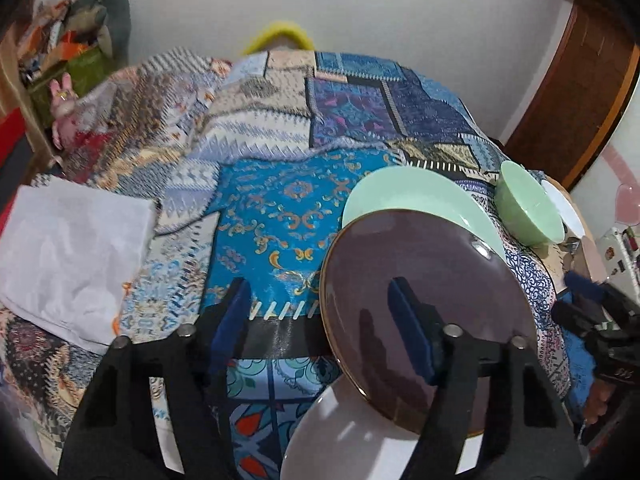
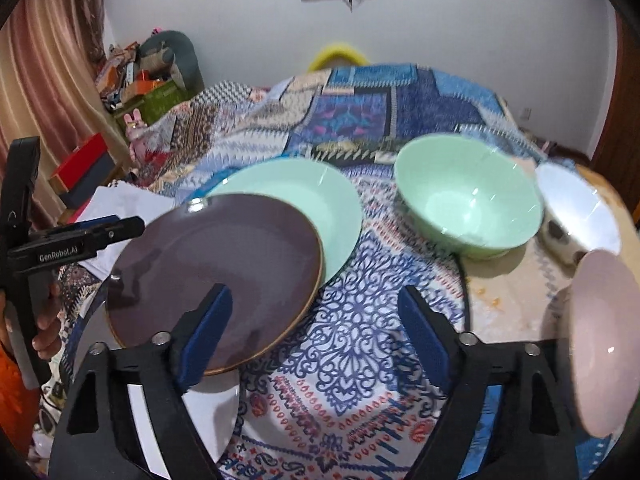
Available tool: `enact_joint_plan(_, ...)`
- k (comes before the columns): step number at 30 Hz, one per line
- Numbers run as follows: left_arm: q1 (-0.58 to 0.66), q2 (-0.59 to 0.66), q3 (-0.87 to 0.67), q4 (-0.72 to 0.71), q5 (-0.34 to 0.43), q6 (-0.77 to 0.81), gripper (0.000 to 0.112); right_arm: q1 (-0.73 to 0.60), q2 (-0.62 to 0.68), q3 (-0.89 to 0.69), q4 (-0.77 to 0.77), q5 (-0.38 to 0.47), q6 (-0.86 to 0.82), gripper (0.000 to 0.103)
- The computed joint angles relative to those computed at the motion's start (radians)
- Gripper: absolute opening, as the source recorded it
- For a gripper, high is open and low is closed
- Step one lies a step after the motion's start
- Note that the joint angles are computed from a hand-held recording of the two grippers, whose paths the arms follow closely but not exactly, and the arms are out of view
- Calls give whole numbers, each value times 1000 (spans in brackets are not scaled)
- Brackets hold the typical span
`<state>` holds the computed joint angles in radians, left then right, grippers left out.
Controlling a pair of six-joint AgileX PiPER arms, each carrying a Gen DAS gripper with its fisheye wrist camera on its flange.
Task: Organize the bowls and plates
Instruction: 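Grasp the rim of the dark purple plate atop the white plate with the left gripper, then lift the dark purple plate off the white plate with the left gripper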
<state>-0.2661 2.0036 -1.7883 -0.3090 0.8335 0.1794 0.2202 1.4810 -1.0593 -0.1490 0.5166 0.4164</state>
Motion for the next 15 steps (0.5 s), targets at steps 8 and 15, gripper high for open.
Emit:
enact_joint_plan(8,9,118,-155,-36,155,42,39,-41,78,-45,163,44,-137,56)
enact_joint_plan(15,32,193,-274,-129,271,74,30,-49,117,-86,225,80,-196,43)
